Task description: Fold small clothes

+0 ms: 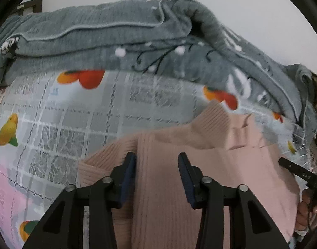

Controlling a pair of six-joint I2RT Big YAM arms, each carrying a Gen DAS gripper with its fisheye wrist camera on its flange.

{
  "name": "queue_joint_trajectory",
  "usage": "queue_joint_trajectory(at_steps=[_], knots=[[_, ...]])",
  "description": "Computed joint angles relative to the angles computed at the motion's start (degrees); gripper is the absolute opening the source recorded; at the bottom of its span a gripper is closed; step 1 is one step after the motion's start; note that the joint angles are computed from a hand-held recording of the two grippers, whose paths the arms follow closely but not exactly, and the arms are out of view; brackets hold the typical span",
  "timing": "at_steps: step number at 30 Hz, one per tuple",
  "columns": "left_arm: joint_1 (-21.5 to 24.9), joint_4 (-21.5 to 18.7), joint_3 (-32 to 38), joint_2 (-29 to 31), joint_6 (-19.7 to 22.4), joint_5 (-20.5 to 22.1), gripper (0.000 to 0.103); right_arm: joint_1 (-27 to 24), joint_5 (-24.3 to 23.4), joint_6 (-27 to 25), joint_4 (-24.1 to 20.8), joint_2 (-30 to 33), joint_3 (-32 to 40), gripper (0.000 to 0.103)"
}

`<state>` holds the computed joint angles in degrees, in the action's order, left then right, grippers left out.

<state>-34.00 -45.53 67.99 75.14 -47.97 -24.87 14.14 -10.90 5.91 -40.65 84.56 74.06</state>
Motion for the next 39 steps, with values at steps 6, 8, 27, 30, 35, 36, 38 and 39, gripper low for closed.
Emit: queue_joint_trajectory(at_steps=[6, 8, 27, 30, 35, 36, 38, 39], knots=[[0.60, 4.53, -4.11, -3.42, -1.74, -2.28, 0.007, 0.38, 0.41, -0.49, 5.77, -1.88, -3.11, 0.006], [0.83, 4.94, -4.54, -3.66, -1.90, -1.94, 0.007, 0.37, 1.59, -0.05, 5.43, -1.81, -3.11, 0.006], [-10.98, -0.66, -9.06, -12.96, -5.98, -9.79, 0.074, -1.36, -0.79, -2.71, 1.38, -23.48, -16.13, 0.042], [-16.48, -4.25, -11.51, -15.93, -12.77, -10.55, 0.074, -1.67, -1.13, -4.00, -1.65, -28.94, -19.92, 0.042], [-26.50, -2.09, -18.12, -21.34, -24.25, -11.07, 0.072, -2.55, -6.18, -2.02, -6.12, -34.58, -25.48, 0.042], [-28.01, -1.63, -18.87, -21.68, -26.00, -11.65, 0.072, -2.16, -6.70, -1.26, -6.58, -35.34, -26.67, 0.042], [-30.08, 0.63, -20.42, -22.08, -28.60, -11.29, 0.072, -1.50, -7.13, -0.19, -6.52, -36.28, -28.34, 0.043], [-30.59, 1.54, -20.93, -22.10, -29.28, -10.87, 0.072, -0.84, -6.43, 0.52, -5.60, -37.29, -29.50, 0.043]])
